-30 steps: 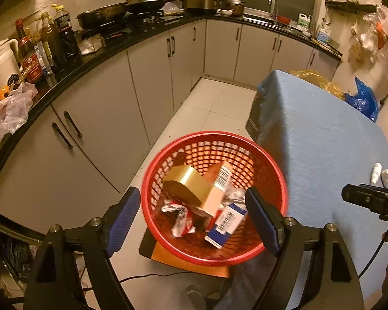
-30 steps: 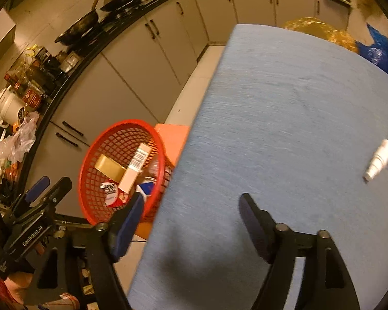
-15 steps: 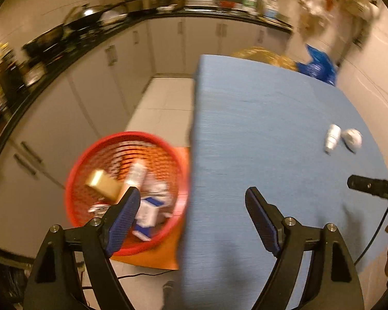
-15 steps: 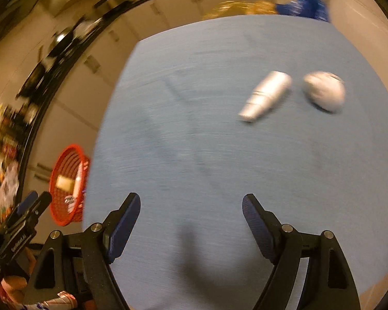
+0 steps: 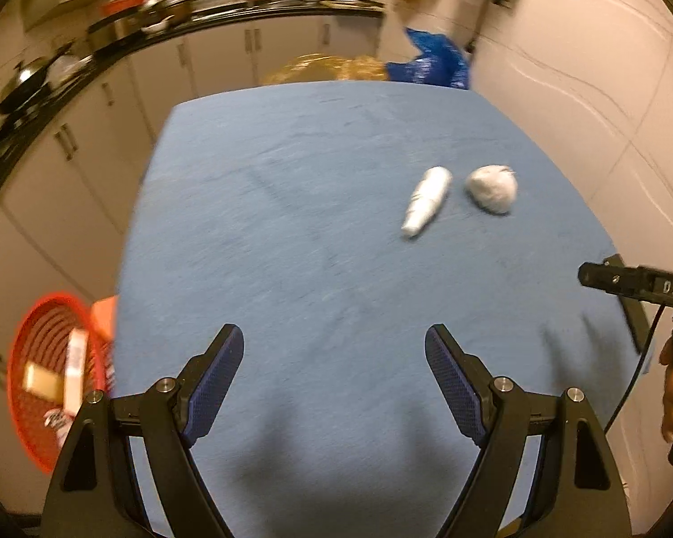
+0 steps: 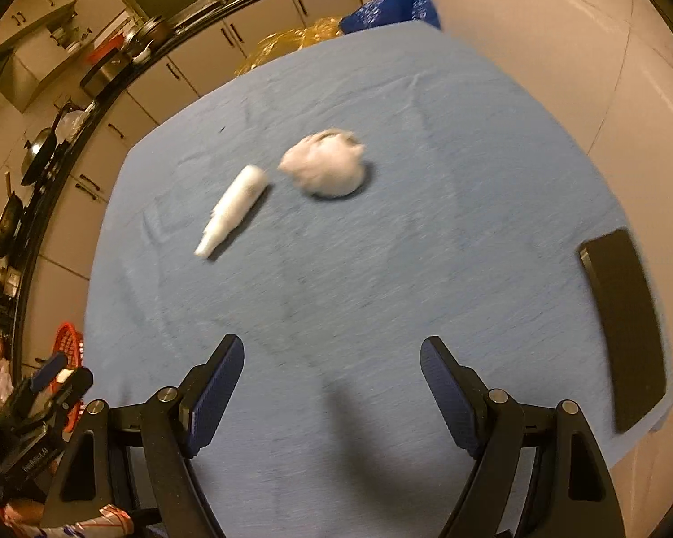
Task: Collect trash
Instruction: 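Move both open tools back over the table, then grasp the white spray bottle with the left tool while the right tool grasps the tissue ball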
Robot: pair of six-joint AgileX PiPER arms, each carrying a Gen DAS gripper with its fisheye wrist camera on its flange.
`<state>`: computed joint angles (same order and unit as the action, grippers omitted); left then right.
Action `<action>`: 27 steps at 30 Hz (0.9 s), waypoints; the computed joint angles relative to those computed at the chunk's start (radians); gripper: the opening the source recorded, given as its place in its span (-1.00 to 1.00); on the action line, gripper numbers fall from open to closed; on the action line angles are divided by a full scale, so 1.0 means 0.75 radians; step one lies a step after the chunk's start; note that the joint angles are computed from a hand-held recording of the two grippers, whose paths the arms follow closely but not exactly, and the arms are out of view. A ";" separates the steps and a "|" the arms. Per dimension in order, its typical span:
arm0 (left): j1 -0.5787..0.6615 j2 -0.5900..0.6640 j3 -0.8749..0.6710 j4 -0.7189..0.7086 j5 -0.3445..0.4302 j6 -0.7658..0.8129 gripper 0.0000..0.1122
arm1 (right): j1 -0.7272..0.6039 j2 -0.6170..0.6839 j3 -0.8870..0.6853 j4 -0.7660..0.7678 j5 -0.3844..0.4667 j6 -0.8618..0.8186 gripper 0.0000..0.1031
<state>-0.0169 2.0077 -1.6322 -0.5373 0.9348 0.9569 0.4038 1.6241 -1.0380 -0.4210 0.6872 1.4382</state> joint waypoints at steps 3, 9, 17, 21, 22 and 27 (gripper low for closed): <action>-0.092 0.044 -0.089 0.011 0.018 -0.061 0.46 | -0.084 -0.025 0.014 0.015 -0.023 -0.107 0.64; -0.211 0.142 -0.257 0.092 0.039 -0.224 0.46 | -0.260 0.065 -0.092 0.152 -0.153 -0.472 0.64; -0.252 0.206 -0.329 0.171 0.016 -0.322 0.46 | -0.414 0.402 -0.421 0.367 -0.209 -0.854 0.60; -0.271 0.280 -0.447 0.199 0.061 -0.394 0.46 | -0.462 0.539 -0.542 0.494 -0.169 -1.007 0.25; -0.275 0.296 -0.472 0.203 0.069 -0.404 0.46 | -0.466 0.553 -0.555 0.500 -0.163 -1.013 0.06; -0.315 0.404 -0.640 0.220 0.115 -0.473 0.46 | -0.477 0.513 -0.483 0.537 -0.242 -1.072 -0.48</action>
<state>-0.2535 2.3106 -2.1120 -0.3719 1.0209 0.6026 0.0460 2.0090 -1.4006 -0.0179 0.5060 0.6342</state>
